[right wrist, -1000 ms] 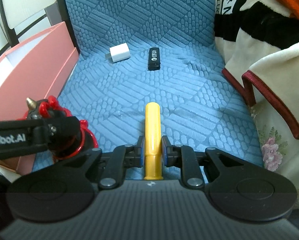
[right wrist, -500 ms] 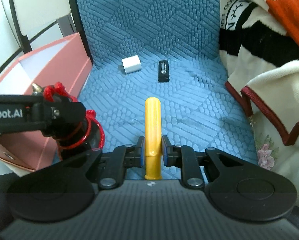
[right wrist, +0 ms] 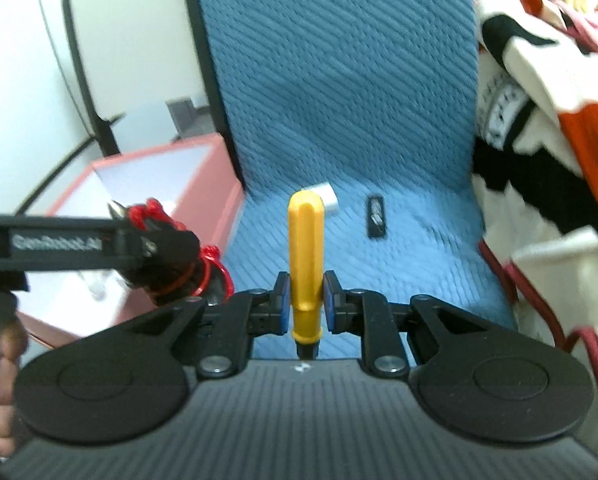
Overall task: Organize rigid objects
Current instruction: 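Carry both held items over the pink box and lower them inside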
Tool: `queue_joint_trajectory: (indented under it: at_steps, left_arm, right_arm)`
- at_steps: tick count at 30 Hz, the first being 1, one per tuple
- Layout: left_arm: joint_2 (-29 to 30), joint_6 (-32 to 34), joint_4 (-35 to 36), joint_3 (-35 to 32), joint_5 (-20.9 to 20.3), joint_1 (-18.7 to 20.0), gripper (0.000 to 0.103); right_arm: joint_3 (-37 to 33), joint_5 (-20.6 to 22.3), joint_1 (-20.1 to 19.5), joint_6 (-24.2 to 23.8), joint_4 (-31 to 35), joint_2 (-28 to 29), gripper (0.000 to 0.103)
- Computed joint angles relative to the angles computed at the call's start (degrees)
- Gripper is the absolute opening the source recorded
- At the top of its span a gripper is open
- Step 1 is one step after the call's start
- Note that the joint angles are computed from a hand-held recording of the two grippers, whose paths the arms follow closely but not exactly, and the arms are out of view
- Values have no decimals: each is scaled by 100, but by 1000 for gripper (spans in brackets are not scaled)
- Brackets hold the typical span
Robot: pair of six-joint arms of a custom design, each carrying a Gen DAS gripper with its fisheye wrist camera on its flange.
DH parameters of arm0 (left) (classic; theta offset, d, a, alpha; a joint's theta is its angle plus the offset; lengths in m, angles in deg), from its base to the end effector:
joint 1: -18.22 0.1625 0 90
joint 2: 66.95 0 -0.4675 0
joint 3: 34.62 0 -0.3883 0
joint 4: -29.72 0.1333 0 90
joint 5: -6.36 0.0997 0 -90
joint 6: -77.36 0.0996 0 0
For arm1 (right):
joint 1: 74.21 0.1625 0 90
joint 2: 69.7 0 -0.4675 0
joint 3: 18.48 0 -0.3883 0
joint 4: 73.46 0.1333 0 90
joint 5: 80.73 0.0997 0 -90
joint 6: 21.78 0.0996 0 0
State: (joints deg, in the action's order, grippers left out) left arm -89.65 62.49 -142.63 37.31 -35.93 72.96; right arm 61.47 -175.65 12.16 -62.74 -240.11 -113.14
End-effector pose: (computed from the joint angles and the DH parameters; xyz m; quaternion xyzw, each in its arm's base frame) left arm -0.2957 -0.7768 0.0472 0.0417 0.8832 -0.4003 0.2407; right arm 0.0744 -0.7980 0.2413 0.2864 -0.8938 0.3019 0.1674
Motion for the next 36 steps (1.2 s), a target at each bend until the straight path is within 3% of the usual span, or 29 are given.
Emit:
queue_joint_trajectory:
  at_steps: [20,31,36]
  left_arm:
    - [-1201,411,-563,858,727,1,63]
    - [-1806,-60,-438,1729,1001,253,63]
    - [-1954,-413,-301,2038,876,452,63]
  right_arm:
    - [-500,627,877,89,380,209,20]
    - [-809,207,1255,211,1064,596,20]
    - [-895,-163,1332,228,1288,769,20]
